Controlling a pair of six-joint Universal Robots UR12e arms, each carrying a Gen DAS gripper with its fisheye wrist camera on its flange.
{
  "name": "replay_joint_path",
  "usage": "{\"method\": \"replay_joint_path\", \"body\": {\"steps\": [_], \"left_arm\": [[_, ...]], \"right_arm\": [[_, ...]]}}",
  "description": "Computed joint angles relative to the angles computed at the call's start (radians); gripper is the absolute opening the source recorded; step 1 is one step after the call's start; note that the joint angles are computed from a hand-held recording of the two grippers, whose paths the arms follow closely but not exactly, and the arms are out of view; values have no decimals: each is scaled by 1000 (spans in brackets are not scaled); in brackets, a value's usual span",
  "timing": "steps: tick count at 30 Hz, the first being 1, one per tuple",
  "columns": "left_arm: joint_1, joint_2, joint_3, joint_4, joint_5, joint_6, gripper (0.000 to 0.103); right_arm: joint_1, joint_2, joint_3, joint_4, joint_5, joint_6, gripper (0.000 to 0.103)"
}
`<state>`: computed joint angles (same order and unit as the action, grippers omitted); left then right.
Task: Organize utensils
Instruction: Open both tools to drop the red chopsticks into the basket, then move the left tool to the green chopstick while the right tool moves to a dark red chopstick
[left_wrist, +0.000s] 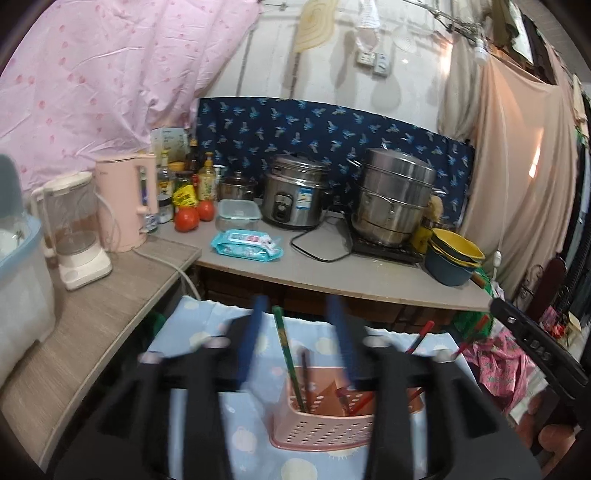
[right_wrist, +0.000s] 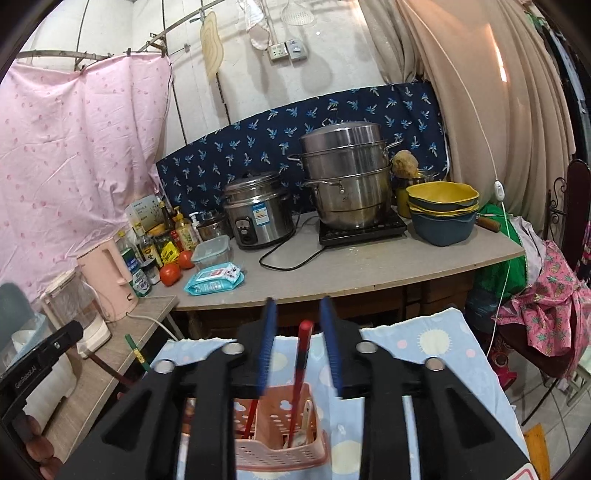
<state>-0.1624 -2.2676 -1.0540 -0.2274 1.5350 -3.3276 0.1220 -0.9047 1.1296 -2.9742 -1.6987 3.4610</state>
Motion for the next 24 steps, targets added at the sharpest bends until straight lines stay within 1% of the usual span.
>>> {"method": "replay_joint_path", "body": {"steps": [5, 9, 14, 19, 20, 24], "left_arm": [[3, 22, -37, 11, 11, 0, 47], [5, 55, -94, 21, 15, 9, 47], [8, 108, -202, 28, 16, 24, 47], [6, 159, -318, 14, 22, 42, 47], [5, 169, -342, 11, 22, 47, 47], [-1, 206, -438, 3, 34, 61, 47]], "right_arm": [[0, -32, 48, -24, 2, -4, 33], [7, -66, 104, -42, 3, -19, 34], [29, -121, 211, -56, -24, -60, 35], [59, -173, 327, -46, -62, -108, 35], [66, -185, 355, -42, -71, -111, 35], [84, -226, 451, -6, -62, -87, 35]]}}
